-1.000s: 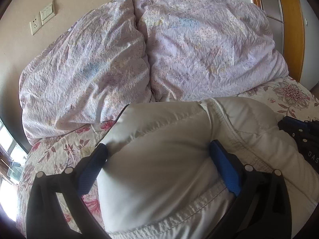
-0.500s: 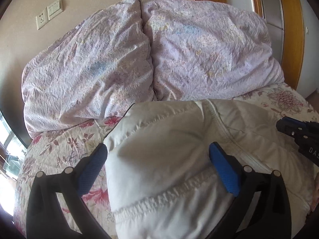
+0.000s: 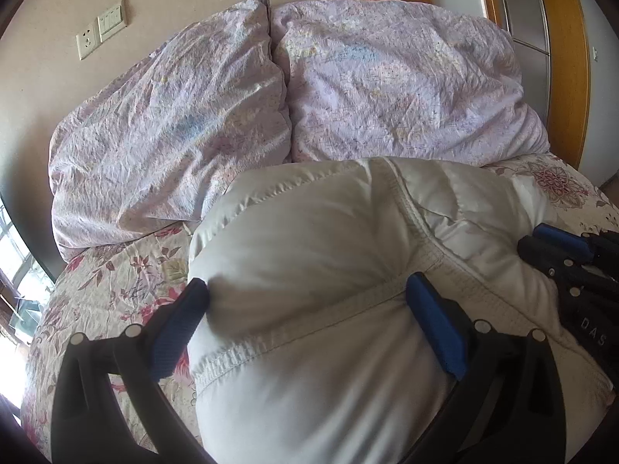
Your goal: Fold large clothes
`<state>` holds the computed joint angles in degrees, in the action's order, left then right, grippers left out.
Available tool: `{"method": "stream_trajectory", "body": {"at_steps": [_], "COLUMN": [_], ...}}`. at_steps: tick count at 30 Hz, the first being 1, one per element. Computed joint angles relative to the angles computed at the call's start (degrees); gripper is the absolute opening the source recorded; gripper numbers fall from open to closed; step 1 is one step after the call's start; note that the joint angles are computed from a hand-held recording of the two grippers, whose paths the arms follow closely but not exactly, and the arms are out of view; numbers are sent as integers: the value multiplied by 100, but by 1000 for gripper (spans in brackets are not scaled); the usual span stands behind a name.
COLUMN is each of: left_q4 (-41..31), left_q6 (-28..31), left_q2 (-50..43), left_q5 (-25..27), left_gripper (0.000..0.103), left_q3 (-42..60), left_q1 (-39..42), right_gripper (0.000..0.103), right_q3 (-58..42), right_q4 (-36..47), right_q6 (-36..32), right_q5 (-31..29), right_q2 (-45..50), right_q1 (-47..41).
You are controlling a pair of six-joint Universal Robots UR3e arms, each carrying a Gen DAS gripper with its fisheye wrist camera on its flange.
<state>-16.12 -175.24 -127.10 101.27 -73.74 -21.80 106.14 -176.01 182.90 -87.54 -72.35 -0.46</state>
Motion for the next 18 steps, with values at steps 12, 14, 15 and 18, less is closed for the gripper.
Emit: {"method": "stream_trajectory", "body": {"at_steps": [12, 14, 15, 18], "left_q4": [320, 306, 281, 249], "left_q6": [149, 151, 148, 144], "left_q2": [-389, -408, -427, -459], "left_q5": [596, 590, 569, 565], "left_gripper": [101, 101, 101, 101], "left_q3": [196, 209, 239, 288], "left_q1": [-257, -254, -247, -239], "right_gripper": [24, 24, 24, 24], "right_q3": [-43, -102, -126, -157], "right_q4": [-164, -87, -49, 30], "right_q6": [-14, -15, -11, 10], "right_q5": [-80, -125, -111, -8], "right_q2": [277, 296, 301, 306], "right_q1": [42, 66, 60, 8]}}
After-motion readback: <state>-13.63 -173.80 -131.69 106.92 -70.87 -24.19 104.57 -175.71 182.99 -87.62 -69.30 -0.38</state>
